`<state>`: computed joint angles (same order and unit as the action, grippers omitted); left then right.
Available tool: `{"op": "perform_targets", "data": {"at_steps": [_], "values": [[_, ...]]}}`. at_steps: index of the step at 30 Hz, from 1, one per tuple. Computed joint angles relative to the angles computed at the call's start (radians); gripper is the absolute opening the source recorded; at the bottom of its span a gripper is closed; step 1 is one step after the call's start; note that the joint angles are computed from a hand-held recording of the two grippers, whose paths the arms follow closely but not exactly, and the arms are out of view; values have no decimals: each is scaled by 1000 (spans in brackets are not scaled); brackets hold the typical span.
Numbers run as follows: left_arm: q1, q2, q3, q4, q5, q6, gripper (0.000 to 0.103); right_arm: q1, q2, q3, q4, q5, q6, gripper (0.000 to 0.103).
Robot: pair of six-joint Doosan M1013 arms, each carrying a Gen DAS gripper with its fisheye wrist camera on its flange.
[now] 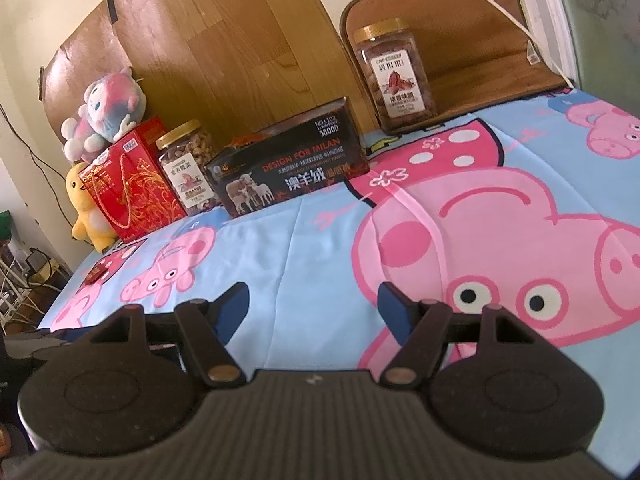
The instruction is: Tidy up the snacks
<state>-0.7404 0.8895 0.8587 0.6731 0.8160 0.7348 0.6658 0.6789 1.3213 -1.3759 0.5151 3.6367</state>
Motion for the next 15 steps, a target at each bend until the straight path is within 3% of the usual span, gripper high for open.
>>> {"op": "perform_targets", "data": {"at_steps": [15], "values": [[-4,8,-17,-9,28,-1,103,-1,-6,14,-37,-2,55,73]]}}
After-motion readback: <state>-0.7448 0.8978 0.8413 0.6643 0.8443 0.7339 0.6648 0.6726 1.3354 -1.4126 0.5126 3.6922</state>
